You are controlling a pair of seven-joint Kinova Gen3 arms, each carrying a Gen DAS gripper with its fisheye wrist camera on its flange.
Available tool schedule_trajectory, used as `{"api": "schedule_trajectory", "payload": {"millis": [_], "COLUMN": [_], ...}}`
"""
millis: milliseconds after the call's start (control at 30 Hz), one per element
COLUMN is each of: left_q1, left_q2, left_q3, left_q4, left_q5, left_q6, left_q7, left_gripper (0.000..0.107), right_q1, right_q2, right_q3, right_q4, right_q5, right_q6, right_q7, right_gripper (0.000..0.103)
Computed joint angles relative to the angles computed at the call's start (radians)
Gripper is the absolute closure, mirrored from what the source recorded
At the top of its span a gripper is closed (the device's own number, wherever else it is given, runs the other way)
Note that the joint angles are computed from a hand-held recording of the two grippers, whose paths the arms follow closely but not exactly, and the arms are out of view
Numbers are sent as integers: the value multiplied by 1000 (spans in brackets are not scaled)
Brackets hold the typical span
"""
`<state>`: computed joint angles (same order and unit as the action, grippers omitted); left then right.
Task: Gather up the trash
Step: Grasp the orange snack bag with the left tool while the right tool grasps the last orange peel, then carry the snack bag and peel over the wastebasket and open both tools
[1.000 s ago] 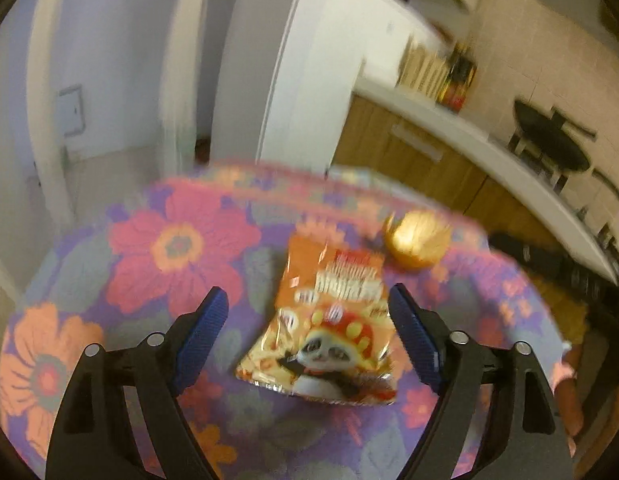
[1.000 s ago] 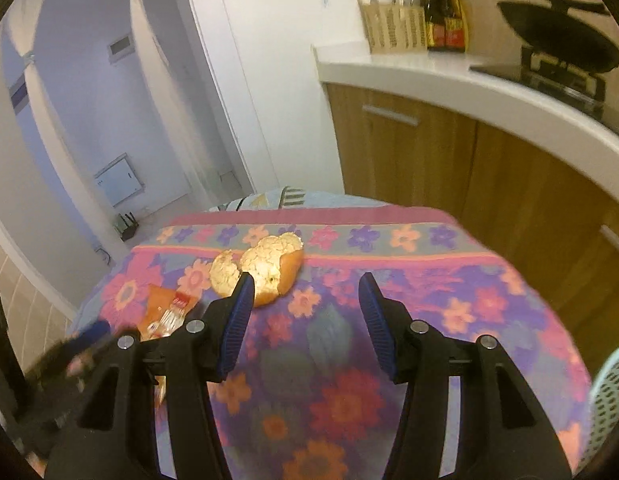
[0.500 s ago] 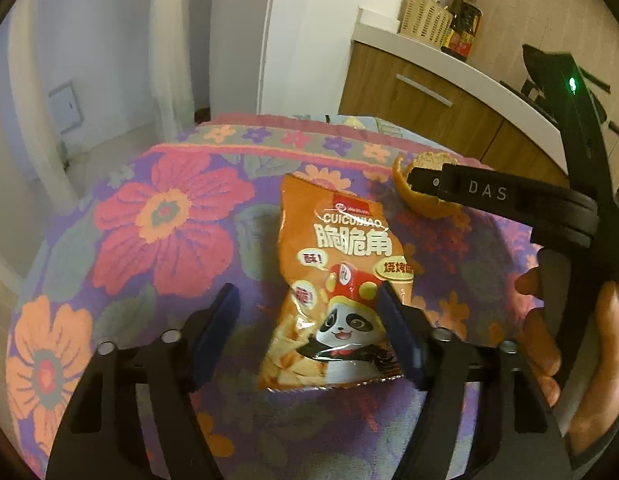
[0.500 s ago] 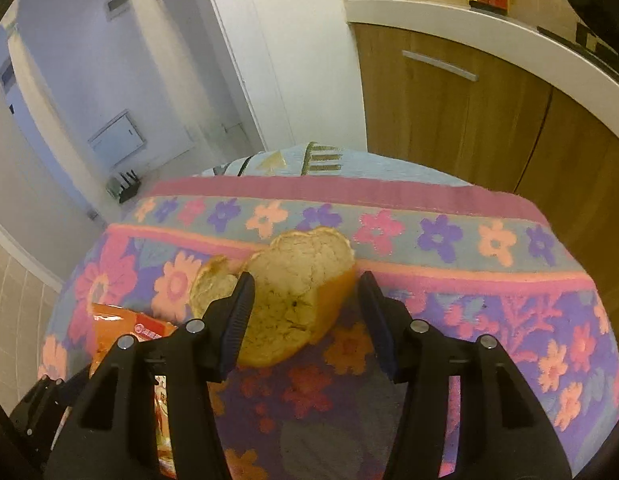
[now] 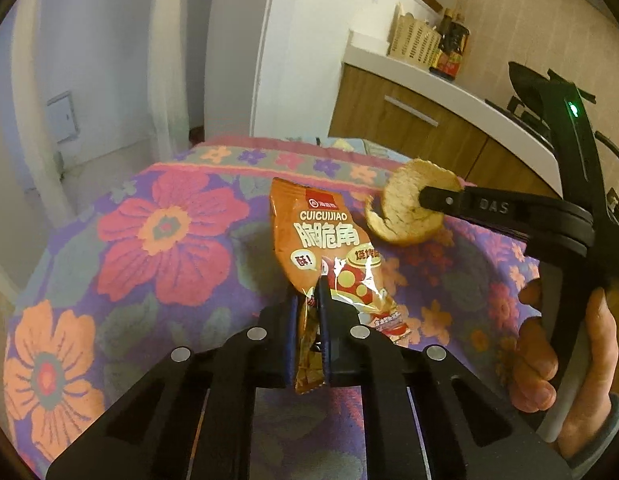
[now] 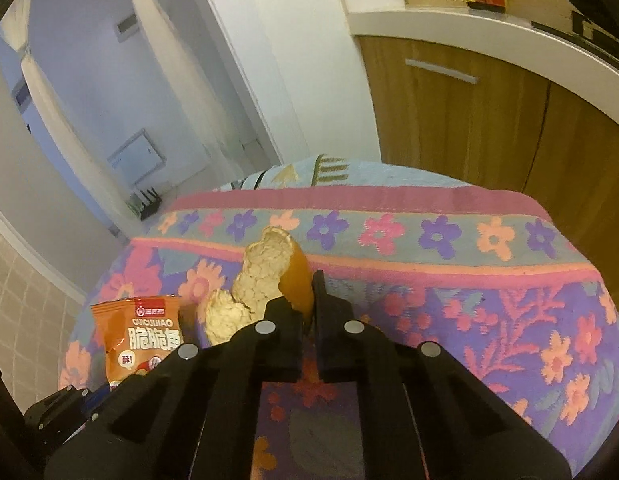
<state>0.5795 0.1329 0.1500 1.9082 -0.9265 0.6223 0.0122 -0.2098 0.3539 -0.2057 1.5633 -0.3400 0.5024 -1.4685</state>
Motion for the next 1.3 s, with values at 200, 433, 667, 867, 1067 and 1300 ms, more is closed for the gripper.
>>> {"api": "schedule_trajectory", "payload": {"millis": [200, 433, 667, 867, 1067, 1300], "left_q1": [51, 63, 149, 262, 372, 443], "left_q2": [-35, -78, -65, 38, 190, 348], "left_q3": [17, 113, 188, 191, 181, 173], "left_q4": [61, 51, -60, -231, -440, -683], "left_q5": [-233, -287, -302, -301, -250, -139], "left_q6": [15, -39, 44, 64, 103, 129], "left_q7": [214, 190, 152, 41, -125, -346], "left_gripper": [102, 102, 102, 102, 102, 102], "right_q1": [-168, -135, 177, 421, 396, 379], "right_q2": [-101, -322, -571, -764, -777, -776], "right_q3": [225, 297, 337, 377, 576, 708], "right_q4": [136, 336, 435, 516, 480, 483], "right_q5": [-153, -426, -597, -487, -327, -218], "right_q6": [-103, -72, 195, 235, 355, 320], "right_q7": [105, 388, 609, 658, 668, 622], "right_gripper": [101, 101, 101, 101, 101, 101]}}
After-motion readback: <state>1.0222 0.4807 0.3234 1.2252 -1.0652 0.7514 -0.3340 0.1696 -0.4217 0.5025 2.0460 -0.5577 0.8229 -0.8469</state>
